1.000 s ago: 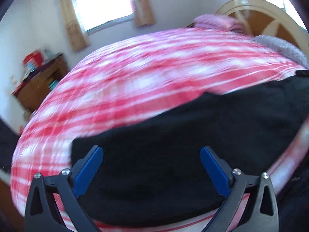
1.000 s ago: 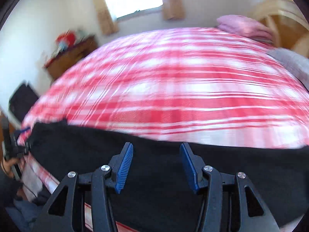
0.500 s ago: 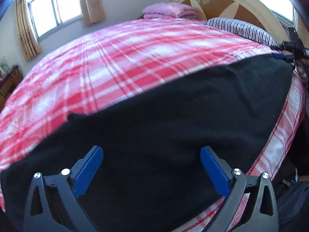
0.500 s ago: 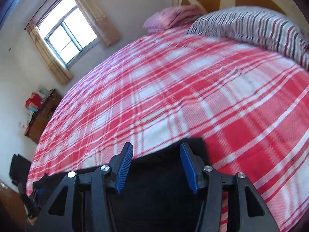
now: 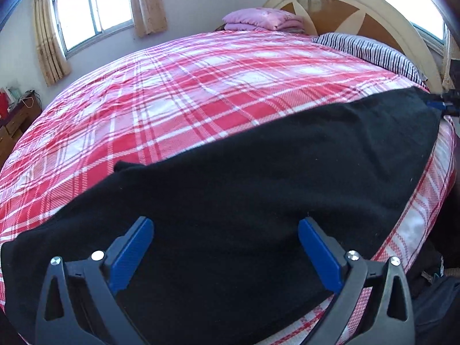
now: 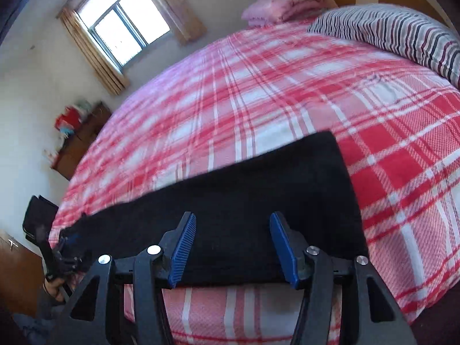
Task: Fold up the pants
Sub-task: 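Lay the pants edge down with the right gripper and open it, then grasp the black pants end with the right gripper and lift it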
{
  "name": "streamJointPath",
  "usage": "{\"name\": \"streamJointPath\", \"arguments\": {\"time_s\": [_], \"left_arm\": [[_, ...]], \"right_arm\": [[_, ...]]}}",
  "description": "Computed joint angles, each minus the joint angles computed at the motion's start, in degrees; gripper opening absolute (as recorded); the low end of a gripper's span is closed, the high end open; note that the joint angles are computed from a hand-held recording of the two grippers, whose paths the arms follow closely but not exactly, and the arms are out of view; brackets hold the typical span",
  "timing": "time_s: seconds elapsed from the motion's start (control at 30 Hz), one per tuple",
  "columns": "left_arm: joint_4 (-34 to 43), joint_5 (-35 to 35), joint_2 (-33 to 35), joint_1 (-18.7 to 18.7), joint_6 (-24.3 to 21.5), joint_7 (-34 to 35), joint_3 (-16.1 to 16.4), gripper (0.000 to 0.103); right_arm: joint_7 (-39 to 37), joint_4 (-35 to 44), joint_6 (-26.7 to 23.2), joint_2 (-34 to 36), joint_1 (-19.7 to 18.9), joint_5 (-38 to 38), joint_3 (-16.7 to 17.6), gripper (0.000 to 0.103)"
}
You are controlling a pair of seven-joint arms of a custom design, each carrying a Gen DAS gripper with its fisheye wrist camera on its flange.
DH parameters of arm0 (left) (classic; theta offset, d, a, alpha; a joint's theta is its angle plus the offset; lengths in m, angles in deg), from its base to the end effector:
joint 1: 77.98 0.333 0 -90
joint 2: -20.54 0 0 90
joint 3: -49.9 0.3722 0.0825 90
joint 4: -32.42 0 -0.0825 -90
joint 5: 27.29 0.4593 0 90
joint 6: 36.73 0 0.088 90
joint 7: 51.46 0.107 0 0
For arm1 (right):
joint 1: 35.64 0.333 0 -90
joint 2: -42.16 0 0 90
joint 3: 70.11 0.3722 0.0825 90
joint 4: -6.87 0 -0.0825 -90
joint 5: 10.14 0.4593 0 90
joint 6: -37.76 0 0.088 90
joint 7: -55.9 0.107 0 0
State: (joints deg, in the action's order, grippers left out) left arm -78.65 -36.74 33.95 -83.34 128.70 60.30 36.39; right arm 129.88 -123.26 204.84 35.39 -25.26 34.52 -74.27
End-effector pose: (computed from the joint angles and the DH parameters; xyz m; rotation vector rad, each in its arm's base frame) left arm 0.6949 -0.2151 0.4640 -1.2860 2.2658 -0.8172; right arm 0.5962 0.0201 0.4967 -1.3661 1.8768 -0.3058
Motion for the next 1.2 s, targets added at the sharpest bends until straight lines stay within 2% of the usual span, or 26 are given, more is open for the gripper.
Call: {"name": "streamJointPath", "arguments": {"time_s": [0.07, 0.13, 0.2, 0.3, 0.37, 0.43, 0.5, 0.57, 0.7, 0.83, 0.9, 1.0, 1.13, 1.2], "left_arm": [[-0.26, -0.24, 0.0, 0.19, 0.68, 0.26, -0.16, 0.103], [-0.63, 0.13, -0.29, 0.03, 1.81, -0.49, 0.21, 0.103], [-0.94, 1.95, -0.35, -0.77, 3.51, -2.91, 1.6, 0.103], [-0.62, 5.76, 0.05, -1.84, 3.42, -7.69, 3.79, 0.103], [-0.24, 6.46, 0.47, -1.46, 2.93, -9.5, 3.9, 0.103], [-0.1, 3.54, 0.62, 0.77, 2.39, -7.8, 1.67, 0.103], [-0.28, 4.04, 0.65, 0.56, 2.75, -8.14, 1.83, 0.103], [-0.54, 4.82, 0.49, 0.24, 3.01, -8.81, 2.13, 0.103], [-0.62, 3.42, 0.48, 1.24, 2.92, -7.81, 1.03, 0.103], [-0.62, 3.12, 0.48, 1.23, 2.91, -7.61, 1.07, 0.103], [-0.68, 3.11, 0.42, 1.21, 2.89, -7.54, 1.13, 0.103], [-0.71, 3.8, 0.41, 0.85, 3.17, -8.3, 1.67, 0.103], [-0.53, 2.87, 0.62, 1.55, 3.12, -7.33, 0.97, 0.103], [-0.45, 2.46, 0.63, 1.81, 2.99, -6.77, 0.74, 0.103]], "right_arm": [[-4.05, -0.14, -0.8, -1.12, 0.9, 6.92, -1.54, 0.056], [-7.34, -1.46, 4.29, -3.02, 1.54, 10.43, -1.54, 0.056], [-0.47, -3.63, 7.97, -5.06, -1.0, 5.23, -0.41, 0.056], [14.04, -6.35, 7.05, -7.52, -8.22, -5.44, 2.94, 0.056], [16.0, -6.49, 5.19, -7.9, -7.83, -6.68, 1.09, 0.056], [11.88, -5.66, 0.6, -7.89, -2.79, -2.2, -4.49, 0.055], [9.67, -5.59, -2.02, -7.95, -1.38, -0.47, -6.42, 0.055], [10.23, -4.98, -4.14, -6.8, -1.92, -1.06, -6.27, 0.055], [3.32, -5.19, -2.21, -6.12, -0.42, 6.47, -7.04, 0.053], [-1.31, -4.4, -1.25, -4.95, -0.41, 9.92, -6.66, 0.039], [-6.05, -3.15, -3.7, -4.4, 0.09, 14.29, -7.42, 0.033], [-3.86, -2.86, -3.0, -3.66, -1.72, 12.31, -4.88, 0.031], [-5.13, -2.69, -2.29, -3.35, -2.0, 13.77, -4.44, 0.016], [-7.71, -2.54, -2.19, -3.39, -1.64, 16.58, -4.5, 0.014]]}}
